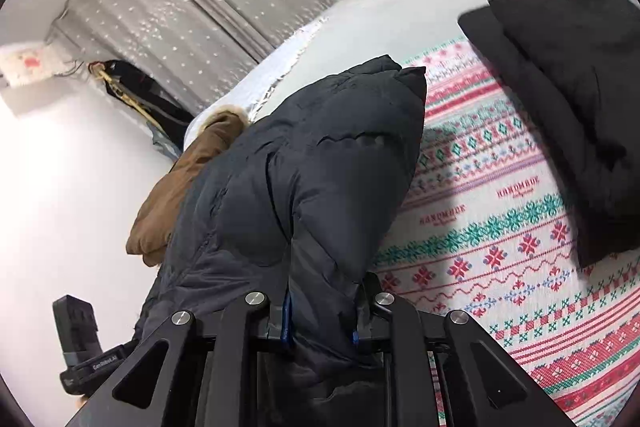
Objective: Fold large clothes
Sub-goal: 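Grasp the end of the black jacket bundle with both grippers, then lift the jacket bundle with both grippers and carry it toward the bed's grey sheet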
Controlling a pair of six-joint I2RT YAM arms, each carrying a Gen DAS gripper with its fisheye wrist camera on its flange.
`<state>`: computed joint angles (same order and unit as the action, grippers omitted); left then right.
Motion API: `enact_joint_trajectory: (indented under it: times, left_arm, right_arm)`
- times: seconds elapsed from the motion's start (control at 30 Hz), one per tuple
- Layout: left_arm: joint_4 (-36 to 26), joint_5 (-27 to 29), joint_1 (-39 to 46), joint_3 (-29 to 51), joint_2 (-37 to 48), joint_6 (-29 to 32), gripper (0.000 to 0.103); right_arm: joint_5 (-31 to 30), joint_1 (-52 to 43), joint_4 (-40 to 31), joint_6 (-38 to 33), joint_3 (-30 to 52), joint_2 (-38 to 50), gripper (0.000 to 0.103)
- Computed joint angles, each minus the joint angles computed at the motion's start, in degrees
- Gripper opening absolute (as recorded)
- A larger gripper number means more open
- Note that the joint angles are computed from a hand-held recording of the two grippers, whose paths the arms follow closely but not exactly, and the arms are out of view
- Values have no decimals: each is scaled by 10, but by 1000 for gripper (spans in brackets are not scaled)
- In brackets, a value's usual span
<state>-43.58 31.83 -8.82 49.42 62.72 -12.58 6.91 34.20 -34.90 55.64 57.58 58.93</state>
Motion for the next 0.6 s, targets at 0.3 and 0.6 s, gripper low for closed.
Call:
enact_joint_trajectory:
  times: [0.3, 0.6]
  left_arm:
    - [7, 48, 24, -12, 62, -23, 61]
    - [2, 17, 4, -8, 8, -42, 18]
  right_arm:
    - [-26, -19, -8, 3, -12, 7, 24]
    - [46, 29, -46, -8, 38, 33, 22]
